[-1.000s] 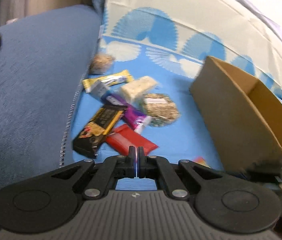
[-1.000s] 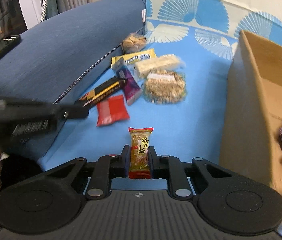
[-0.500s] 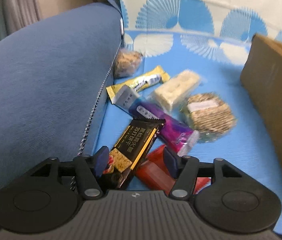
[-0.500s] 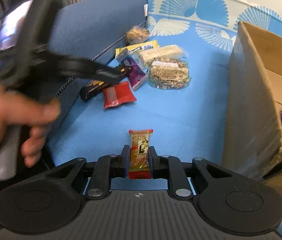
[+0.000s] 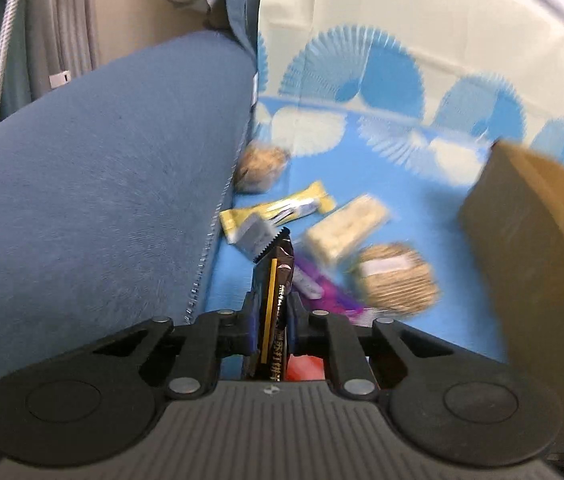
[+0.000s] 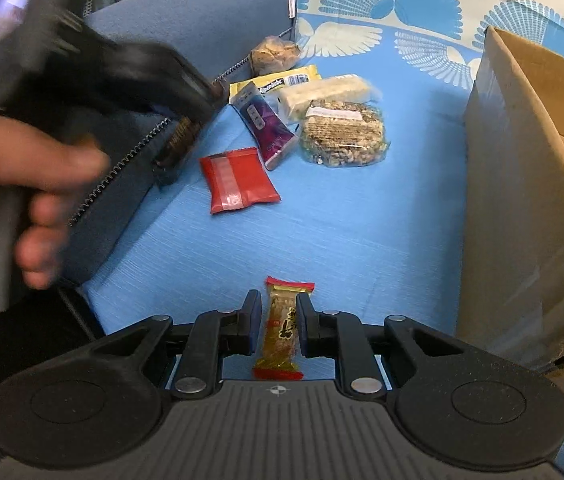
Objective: Organize snacks
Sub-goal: 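Grasp the dark brown chocolate bar with the left gripper while the right gripper holds the small snack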
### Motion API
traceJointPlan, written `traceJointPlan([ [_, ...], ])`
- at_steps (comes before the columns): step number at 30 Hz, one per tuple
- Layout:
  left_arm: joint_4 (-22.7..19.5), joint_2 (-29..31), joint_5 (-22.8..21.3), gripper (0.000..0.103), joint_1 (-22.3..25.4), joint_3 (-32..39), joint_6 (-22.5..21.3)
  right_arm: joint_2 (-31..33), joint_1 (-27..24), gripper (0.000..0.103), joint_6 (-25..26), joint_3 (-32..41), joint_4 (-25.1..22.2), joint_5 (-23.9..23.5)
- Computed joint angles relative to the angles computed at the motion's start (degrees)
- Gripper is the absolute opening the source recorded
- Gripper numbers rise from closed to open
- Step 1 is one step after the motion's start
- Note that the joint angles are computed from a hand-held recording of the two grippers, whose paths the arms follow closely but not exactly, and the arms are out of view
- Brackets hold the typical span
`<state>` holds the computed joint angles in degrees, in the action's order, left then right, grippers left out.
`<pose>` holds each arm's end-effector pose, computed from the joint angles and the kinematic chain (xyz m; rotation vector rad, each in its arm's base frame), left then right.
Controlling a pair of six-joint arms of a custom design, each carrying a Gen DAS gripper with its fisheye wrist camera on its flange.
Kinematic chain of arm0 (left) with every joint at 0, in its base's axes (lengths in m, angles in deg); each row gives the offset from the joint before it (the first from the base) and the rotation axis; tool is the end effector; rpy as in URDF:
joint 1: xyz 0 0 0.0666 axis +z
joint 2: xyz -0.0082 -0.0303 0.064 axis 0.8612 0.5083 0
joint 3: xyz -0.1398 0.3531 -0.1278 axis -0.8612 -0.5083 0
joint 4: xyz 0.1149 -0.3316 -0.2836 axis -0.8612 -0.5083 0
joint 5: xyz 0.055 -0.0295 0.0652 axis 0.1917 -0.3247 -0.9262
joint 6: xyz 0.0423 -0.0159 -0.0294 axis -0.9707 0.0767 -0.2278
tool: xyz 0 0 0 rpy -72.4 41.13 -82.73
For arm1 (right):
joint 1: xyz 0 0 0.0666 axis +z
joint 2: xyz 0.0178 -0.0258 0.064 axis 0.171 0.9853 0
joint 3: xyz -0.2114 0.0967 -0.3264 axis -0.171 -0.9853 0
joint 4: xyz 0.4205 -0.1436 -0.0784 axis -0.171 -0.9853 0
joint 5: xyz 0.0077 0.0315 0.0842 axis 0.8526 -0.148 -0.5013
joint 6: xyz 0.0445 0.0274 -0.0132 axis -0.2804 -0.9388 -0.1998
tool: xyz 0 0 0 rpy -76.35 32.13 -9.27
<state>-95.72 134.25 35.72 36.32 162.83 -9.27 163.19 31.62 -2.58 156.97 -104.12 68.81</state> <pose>0.6532 -0.2683 0.3275 -0.0861 2.3112 -0.0306 0.5927 0.2415 0.2983 -0.4280 2.4380 0.3688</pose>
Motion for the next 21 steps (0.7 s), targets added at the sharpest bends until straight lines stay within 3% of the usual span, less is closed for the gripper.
traceJointPlan([
  [2, 2.40, -3.34, 4.70, 0.015, 0.05, -3.42, 2.26, -0.01, 0.10, 0.019, 0.14, -0.12, -0.15, 0.74],
  [5, 5.80, -7.12, 15.12, 0.015, 0.83, -8.13, 5.88, -0.07, 0.09, 0.020, 0.11, -0.45, -0.19, 1.17],
  [7, 6.38, -8.15, 22.49, 0.015, 1.65, -10.05, 8.90, -0.18, 0.22, 0.019, 0.53, -0.67, 0.13, 1.61],
  [8, 5.89, -8.25, 23.97, 0.015, 1.87, -10.41, 9.53, -0.25, 0.30, 0.020, 0.67, -0.80, 0.27, 1.79],
  [12, -0.29, -6.46, 22.51, 0.015, 1.95, -8.94, 8.06, -0.46, 0.38, 0.019, 1.02, -1.20, 0.65, 2.08],
  [14, -3.08, -5.67, 19.13, 0.017, 1.93, -8.44, 8.70, -0.55, 0.38, 0.019, 1.13, -1.34, 0.80, 2.09],
  [18, -1.44, -6.45, 12.66, 0.043, 0.19, -9.41, 5.84, -0.53, 0.37, 0.020, 1.09, -1.31, 0.83, 1.99],
  [21, -0.63, -6.99, 9.62, 0.048, -0.41, -10.41, 4.67, -0.54, 0.35, 0.020, 0.93, -1.25, 0.74, 1.93],
])
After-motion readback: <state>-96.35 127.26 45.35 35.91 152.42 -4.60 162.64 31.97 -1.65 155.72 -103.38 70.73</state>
